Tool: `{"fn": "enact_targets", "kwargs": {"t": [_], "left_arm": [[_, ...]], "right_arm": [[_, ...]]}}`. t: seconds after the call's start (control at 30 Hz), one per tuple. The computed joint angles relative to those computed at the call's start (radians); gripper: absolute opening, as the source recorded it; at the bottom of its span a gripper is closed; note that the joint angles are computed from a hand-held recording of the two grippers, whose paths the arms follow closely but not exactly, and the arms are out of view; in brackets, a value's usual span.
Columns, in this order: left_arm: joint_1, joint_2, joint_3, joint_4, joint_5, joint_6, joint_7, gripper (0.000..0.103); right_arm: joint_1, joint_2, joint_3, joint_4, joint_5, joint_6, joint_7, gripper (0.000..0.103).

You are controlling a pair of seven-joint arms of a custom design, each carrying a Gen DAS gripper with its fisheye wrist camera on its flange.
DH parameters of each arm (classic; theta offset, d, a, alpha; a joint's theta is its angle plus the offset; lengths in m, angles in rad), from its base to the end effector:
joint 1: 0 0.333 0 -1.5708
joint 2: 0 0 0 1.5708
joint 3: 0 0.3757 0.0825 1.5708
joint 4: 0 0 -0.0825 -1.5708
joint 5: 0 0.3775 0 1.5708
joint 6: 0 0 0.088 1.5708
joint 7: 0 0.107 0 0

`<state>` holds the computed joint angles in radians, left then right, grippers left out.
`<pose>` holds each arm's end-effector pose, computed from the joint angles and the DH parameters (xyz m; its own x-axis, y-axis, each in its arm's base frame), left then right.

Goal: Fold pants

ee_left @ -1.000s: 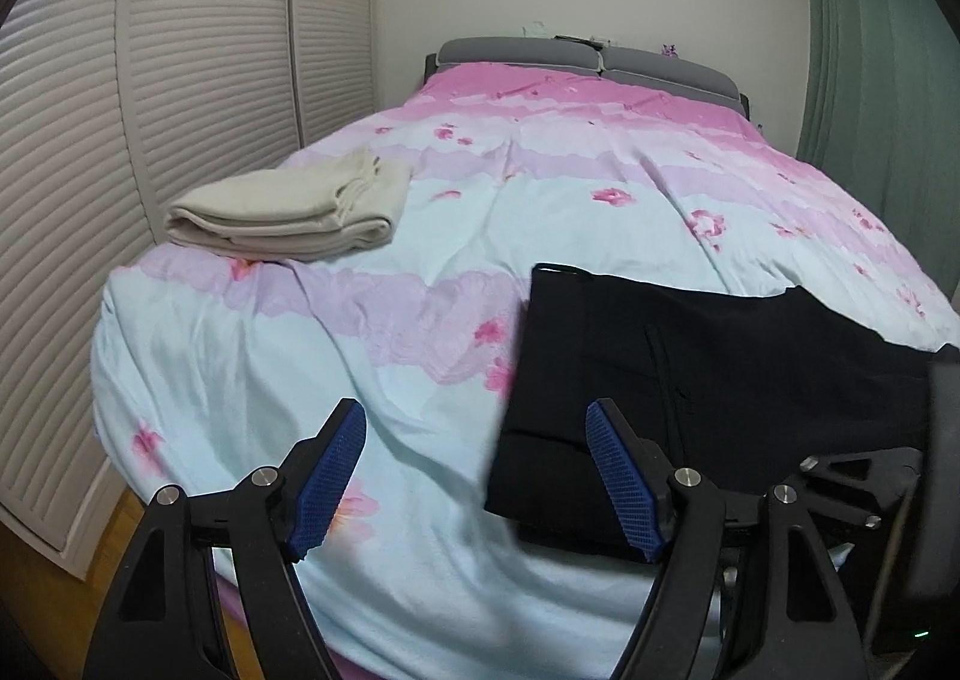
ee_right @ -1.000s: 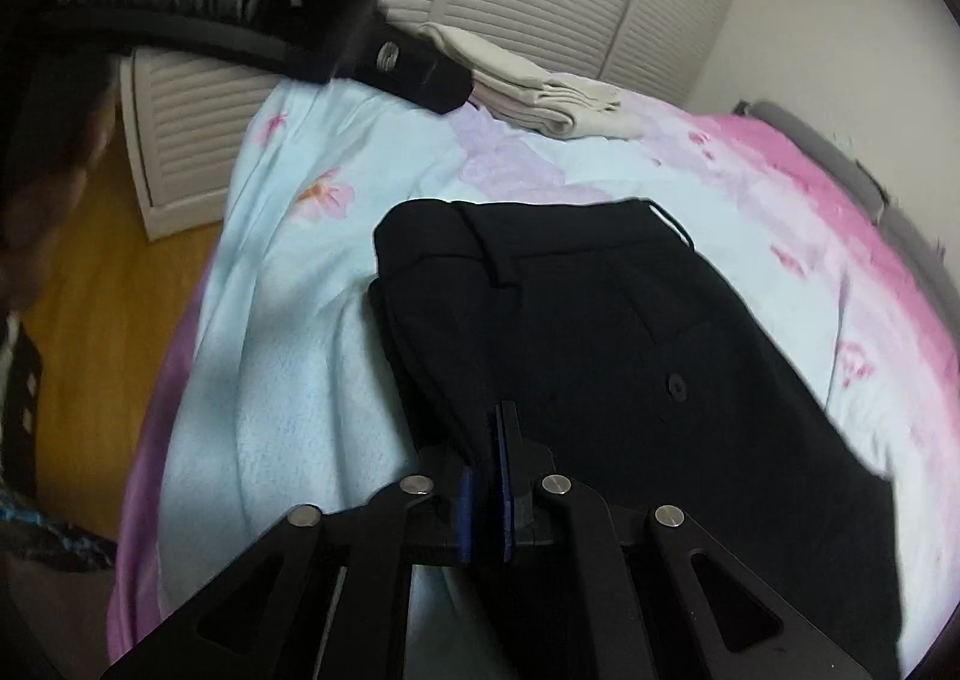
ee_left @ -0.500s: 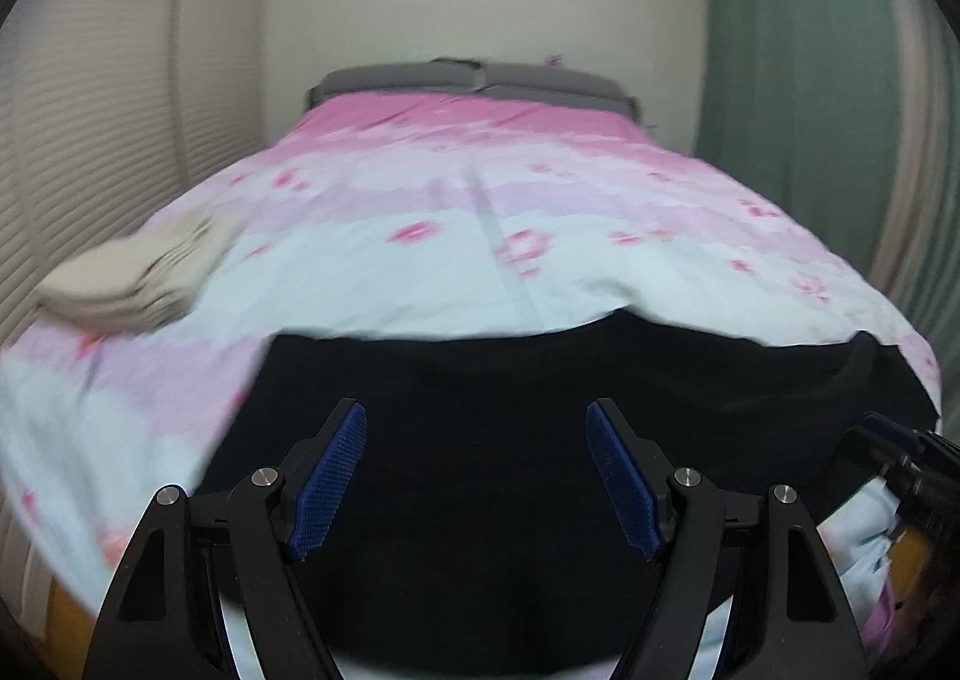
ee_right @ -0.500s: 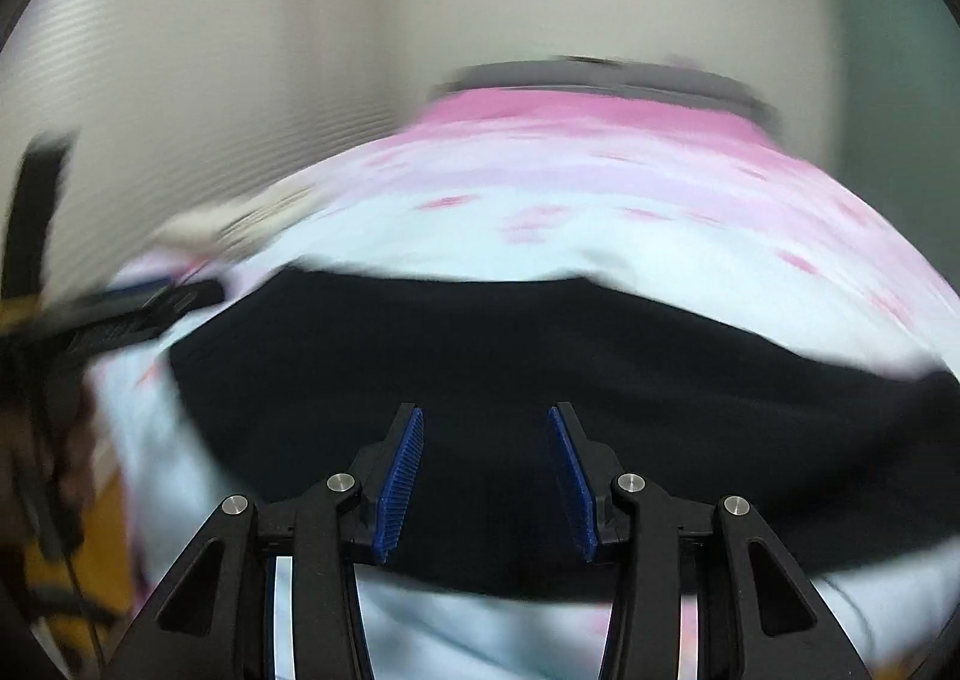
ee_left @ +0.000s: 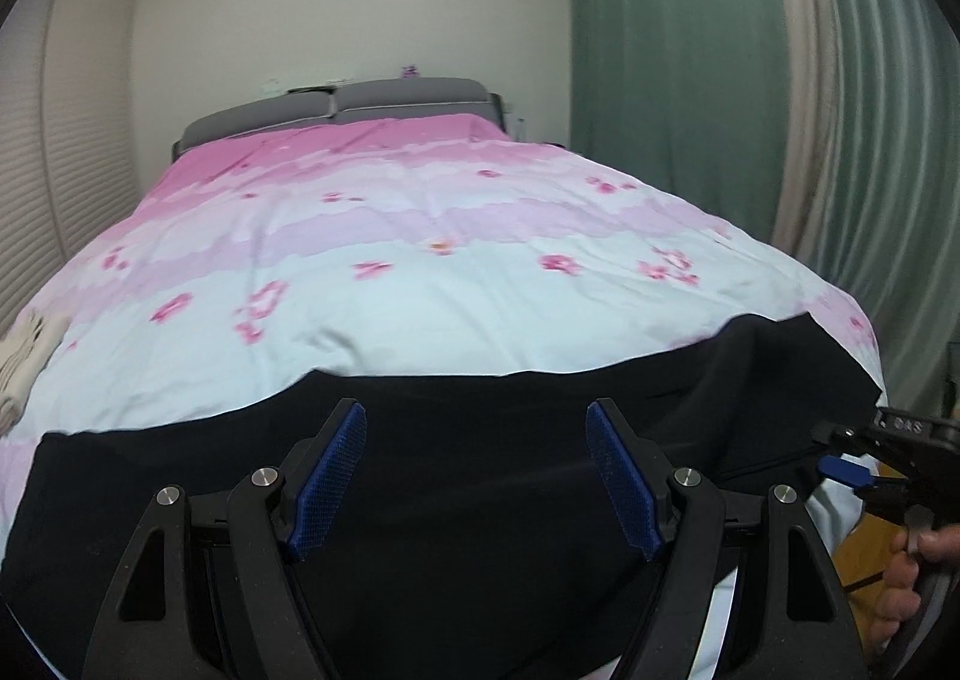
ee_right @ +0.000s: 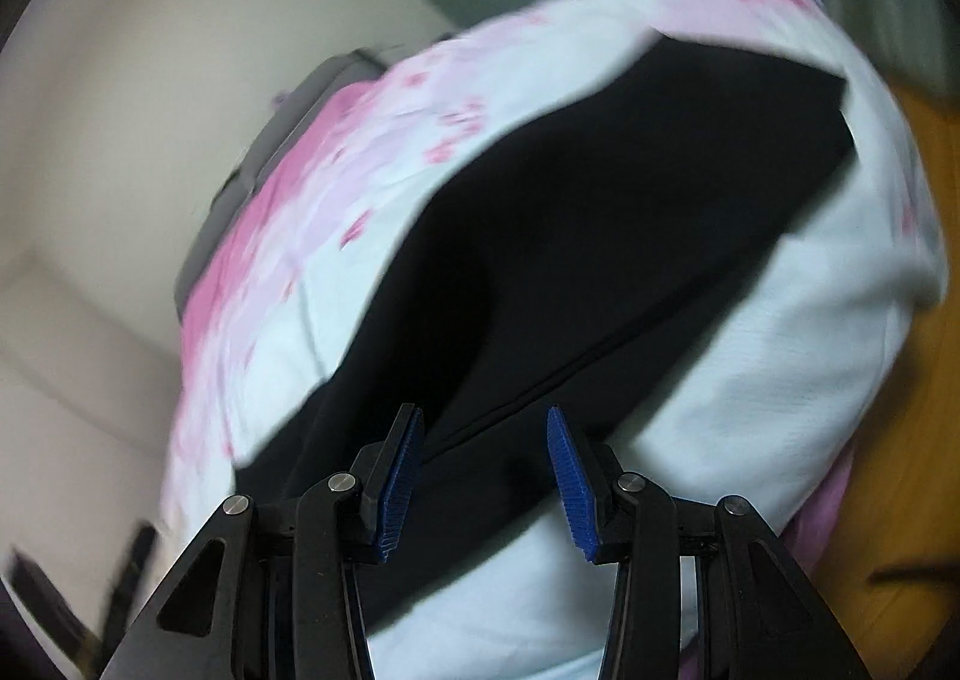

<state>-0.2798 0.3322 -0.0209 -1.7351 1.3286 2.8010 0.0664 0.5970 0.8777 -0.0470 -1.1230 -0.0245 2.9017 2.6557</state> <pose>0.6477 -0.2468 0.5022 0.0792 -0.9968 -0.0107 -0.5207 -0.0322 -0.8531 0.7208 0.4649 0.4301 -0.1835 -0.7241 -0.6648 -0.7130 0.5637 -0.4171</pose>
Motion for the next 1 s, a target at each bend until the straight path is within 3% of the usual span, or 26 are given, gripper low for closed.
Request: {"fn": "enact_targets", "kwargs": {"t": [0.1,0.2,0.4,0.5,0.67,0.73,0.83,0.9,0.97,1.0], "left_arm": [[-0.01,0.034,-0.012,0.043,-0.046,-0.014,0.06,0.075],[-0.03,0.062,-0.004,0.079,-0.084,-0.031,0.108,0.075],[-0.063,0.094,0.02,0.112,-0.149,-0.064,0.155,0.075],[-0.076,0.098,0.029,0.116,-0.161,-0.07,0.173,0.075],[-0.086,0.101,0.037,0.121,-0.166,-0.07,0.183,0.075],[-0.089,0.102,0.038,0.122,-0.173,-0.071,0.188,0.075],[-0.096,0.1,0.04,0.119,-0.174,-0.075,0.191,0.075],[-0.1,0.1,0.042,0.122,-0.171,-0.08,0.191,0.075],[-0.101,0.101,0.043,0.126,-0.169,-0.08,0.183,0.075],[-0.101,0.104,0.042,0.129,-0.17,-0.078,0.181,0.075]], "right_arm": [[-0.061,0.022,0.069,-0.002,0.056,0.039,-0.016,0.044],[-0.101,0.057,0.122,0.039,0.096,0.023,-0.062,0.044],[-0.129,0.125,0.165,0.127,0.137,0.0,-0.114,0.04],[-0.105,0.104,0.125,0.099,0.167,-0.016,-0.089,0.03],[-0.096,0.044,0.1,-0.011,0.174,0.018,-0.047,0.03],[-0.118,0.073,0.129,0.029,0.185,0.003,-0.056,0.03],[-0.106,0.098,0.105,0.071,0.177,-0.005,-0.042,0.03],[-0.093,0.111,0.076,0.1,0.151,-0.009,-0.041,0.005],[-0.099,0.1,0.08,0.085,0.144,0.017,-0.051,0.005],[-0.086,0.084,0.048,0.069,0.127,0.028,-0.045,0.004]]}}
